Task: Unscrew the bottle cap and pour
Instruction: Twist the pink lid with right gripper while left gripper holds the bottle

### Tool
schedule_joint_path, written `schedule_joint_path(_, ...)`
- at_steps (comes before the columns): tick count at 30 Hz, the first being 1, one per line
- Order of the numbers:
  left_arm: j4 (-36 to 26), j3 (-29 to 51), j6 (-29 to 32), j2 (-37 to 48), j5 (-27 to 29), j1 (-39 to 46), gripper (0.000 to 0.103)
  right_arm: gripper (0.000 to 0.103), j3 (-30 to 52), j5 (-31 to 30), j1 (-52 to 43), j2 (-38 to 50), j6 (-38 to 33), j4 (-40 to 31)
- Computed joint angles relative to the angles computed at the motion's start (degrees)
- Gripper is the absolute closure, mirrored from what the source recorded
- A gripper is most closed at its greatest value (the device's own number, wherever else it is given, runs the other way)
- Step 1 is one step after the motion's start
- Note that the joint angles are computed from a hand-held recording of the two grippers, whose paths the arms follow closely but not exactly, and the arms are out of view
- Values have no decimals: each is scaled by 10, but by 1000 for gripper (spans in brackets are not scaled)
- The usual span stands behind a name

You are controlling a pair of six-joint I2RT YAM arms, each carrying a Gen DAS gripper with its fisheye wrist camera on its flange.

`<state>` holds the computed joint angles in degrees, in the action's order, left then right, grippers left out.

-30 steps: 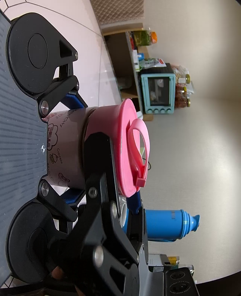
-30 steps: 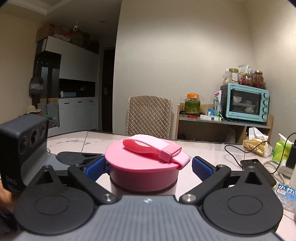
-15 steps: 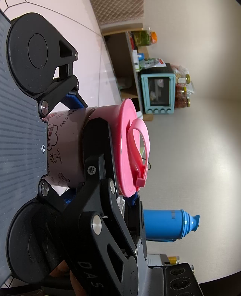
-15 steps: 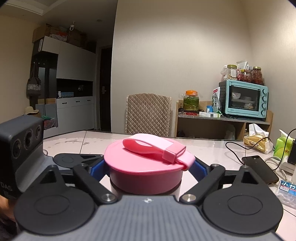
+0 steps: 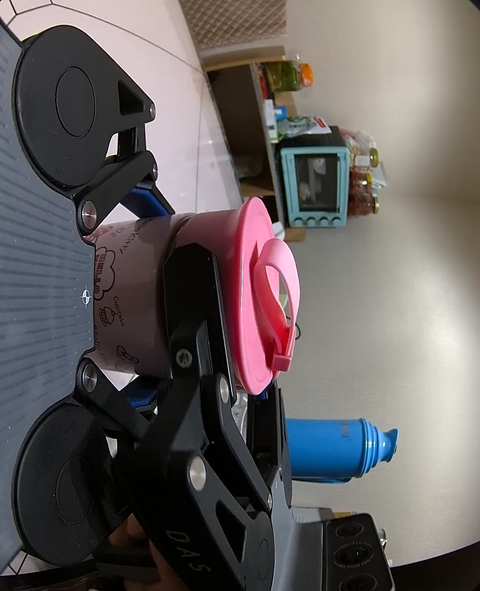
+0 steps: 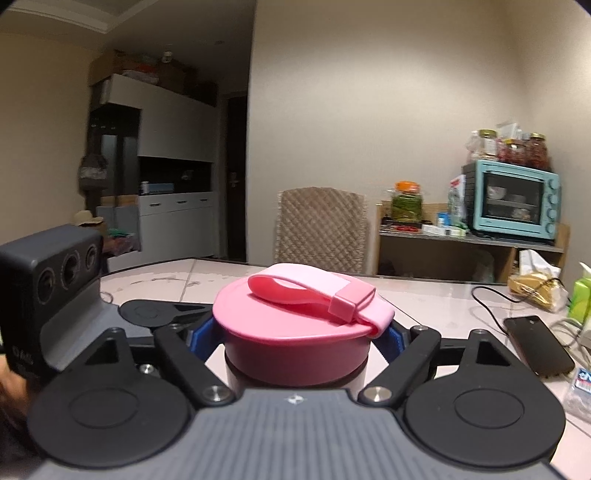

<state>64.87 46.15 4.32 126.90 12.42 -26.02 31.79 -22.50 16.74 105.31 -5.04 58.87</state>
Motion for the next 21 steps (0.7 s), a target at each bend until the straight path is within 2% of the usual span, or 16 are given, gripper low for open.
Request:
schedule_joint_path(1,0,0,0,0,0,0,13,18,7,-33,-14,5,-4,-5)
schedule_joint_path(2,0,-1,0,0,0,0,13,18,9,-37,-16,5,-5,-7)
schedule_joint_path(3,0,0,0,0,0,0,13,18,24,-92,-39,14,-5,-19)
schedule_joint_path(4,-1,1,0,0,0,0,13,18,34,-121,-51,21,-8,-26)
schedule_joint_path(8,0,1,1,1,0,0,13,18,74,-214,-88,40,-63,-69)
schedule_joint_path(10,-1,3,2,2,0,0,13,18,87,-238,-98,44,-82,-88)
schedule_joint_path(11,0,3,1,2,1,1,13,18,110,-269,-108,48,-111,-125)
schedule_joint_path(19,-1,5,2,3,2,2,13,18,218,-403,-146,82,-224,-298)
schedule_joint_path(21,-2,6,2,4,3,3,13,18,222,-410,-148,82,-233,-310)
